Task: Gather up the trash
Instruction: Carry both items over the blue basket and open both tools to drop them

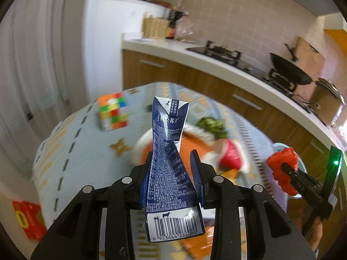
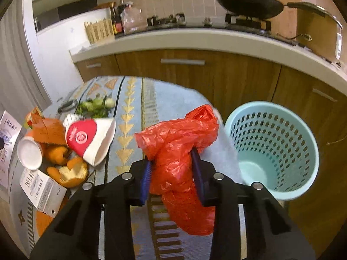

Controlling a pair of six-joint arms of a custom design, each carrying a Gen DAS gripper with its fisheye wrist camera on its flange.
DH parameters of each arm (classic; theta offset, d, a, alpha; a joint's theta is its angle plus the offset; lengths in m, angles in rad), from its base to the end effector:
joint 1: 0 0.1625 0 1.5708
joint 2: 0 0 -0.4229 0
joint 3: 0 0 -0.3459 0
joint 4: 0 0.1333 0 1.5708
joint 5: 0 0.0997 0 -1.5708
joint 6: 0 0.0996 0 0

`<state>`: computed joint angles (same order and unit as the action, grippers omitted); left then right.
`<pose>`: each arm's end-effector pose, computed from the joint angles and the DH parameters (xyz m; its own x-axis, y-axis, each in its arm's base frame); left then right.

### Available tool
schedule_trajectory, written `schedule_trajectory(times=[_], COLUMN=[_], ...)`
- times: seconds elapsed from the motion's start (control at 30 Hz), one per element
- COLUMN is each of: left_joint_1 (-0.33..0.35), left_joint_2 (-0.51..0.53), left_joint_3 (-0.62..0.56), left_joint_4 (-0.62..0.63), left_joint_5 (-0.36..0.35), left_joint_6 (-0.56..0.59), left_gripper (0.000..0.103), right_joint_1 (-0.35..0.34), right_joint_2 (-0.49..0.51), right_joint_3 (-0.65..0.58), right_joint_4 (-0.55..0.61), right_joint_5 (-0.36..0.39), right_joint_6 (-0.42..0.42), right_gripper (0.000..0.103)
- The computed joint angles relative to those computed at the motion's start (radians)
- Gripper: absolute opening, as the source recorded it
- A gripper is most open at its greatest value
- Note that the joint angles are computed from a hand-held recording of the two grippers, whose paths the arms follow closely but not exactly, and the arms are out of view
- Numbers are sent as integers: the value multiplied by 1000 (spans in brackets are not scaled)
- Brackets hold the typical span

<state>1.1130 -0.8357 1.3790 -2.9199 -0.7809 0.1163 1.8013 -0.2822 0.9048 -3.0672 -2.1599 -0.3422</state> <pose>-0.1261 -0.7175 0.3207 -0.8166 -0.0754 -0.5723 0.4036 0.6343 -0.6594 0.2620 -0.7753 0.1018 -0.8050 0.0021 0.5933 -0.4424 0.6641 -0.6026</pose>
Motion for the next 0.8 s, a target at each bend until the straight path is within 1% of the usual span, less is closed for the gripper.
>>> schedule_trajectory(times=[0.1,0.23,0.27,0.37,0.47,0.53,0.6,0.63,0.8], left_joint_1=[-23,-50,-55,-66,-80,-90,-92,-91,-92], left_joint_2=[40,108,121,169,233,286,342,361,510], left_joint_3=[-48,-135,-152,-228,-311,-371,-451,-476,-682], left_joint_4=[8,61,76,161,211,233,291,312,460], left_joint_5=[-36,-98,-115,-196,-238,-261,-299,-317,-378], left_joint_6=[28,53,55,36,50,73,71,70,71], left_gripper=[32,32,32,32,32,32,32,32,32], right_joint_1=[-2,-14,-18,-31,-50,-68,-85,-95,-148], right_joint_2=[-28,-69,-79,-106,-131,-152,-166,-173,-197], right_joint_3=[28,58,61,71,85,100,110,115,132], right_joint_4=[-59,-110,-123,-146,-174,-181,-176,-169,-109], right_joint_5=[10,19,9,-19,-50,-61,-72,-74,-92], right_joint_6=[-26,-37,-43,-58,-69,-54,-33,-21,42], right_gripper=[29,29,29,29,29,29,29,29,29])
